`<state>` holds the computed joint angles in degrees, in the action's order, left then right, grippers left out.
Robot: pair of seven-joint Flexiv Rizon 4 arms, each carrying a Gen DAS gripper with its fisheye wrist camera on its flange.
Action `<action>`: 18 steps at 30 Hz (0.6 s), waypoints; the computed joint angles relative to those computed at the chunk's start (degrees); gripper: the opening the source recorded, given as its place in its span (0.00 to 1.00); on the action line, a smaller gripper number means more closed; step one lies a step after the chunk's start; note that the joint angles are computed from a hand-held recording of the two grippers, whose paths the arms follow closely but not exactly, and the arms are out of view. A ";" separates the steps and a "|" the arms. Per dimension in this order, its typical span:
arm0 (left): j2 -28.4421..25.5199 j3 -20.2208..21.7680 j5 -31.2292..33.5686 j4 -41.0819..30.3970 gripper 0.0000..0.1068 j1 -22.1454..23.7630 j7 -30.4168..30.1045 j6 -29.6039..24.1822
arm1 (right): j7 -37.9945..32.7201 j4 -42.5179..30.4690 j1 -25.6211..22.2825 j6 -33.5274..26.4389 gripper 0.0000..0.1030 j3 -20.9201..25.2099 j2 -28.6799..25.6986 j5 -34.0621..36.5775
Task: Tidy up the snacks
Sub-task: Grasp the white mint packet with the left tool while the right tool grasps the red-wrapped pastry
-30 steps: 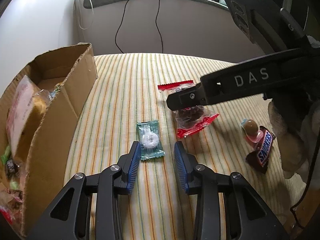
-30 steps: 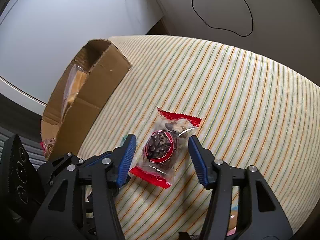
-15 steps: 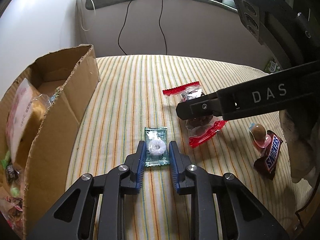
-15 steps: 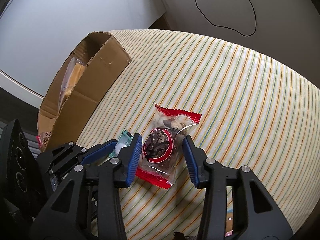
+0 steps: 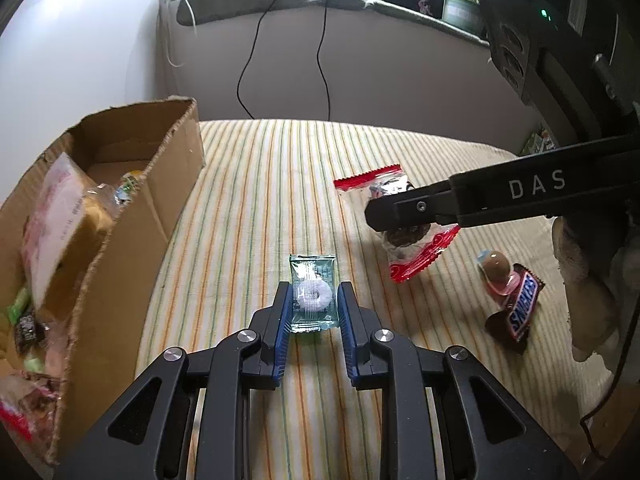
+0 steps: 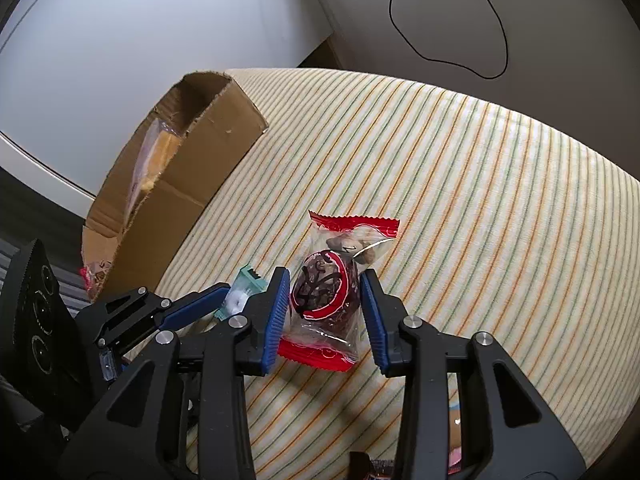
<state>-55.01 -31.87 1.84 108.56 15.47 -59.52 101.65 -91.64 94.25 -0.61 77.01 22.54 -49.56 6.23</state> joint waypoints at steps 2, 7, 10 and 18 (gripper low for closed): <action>0.28 -1.15 0.59 0.85 0.20 1.37 -0.02 0.65 | -0.16 0.76 -0.25 0.78 0.36 0.14 0.57 0.32; 1.04 -3.22 2.70 2.82 0.20 4.17 -0.64 2.71 | -0.53 2.86 -1.15 2.74 0.36 0.91 2.27 0.68; 1.51 -4.34 4.14 4.05 0.20 5.90 -1.51 4.17 | -0.30 3.84 -1.12 3.88 0.36 1.04 3.28 0.57; 2.89 -5.39 7.75 5.68 0.20 9.39 -4.32 6.65 | 1.24 5.15 0.39 6.46 0.36 1.04 5.39 -1.30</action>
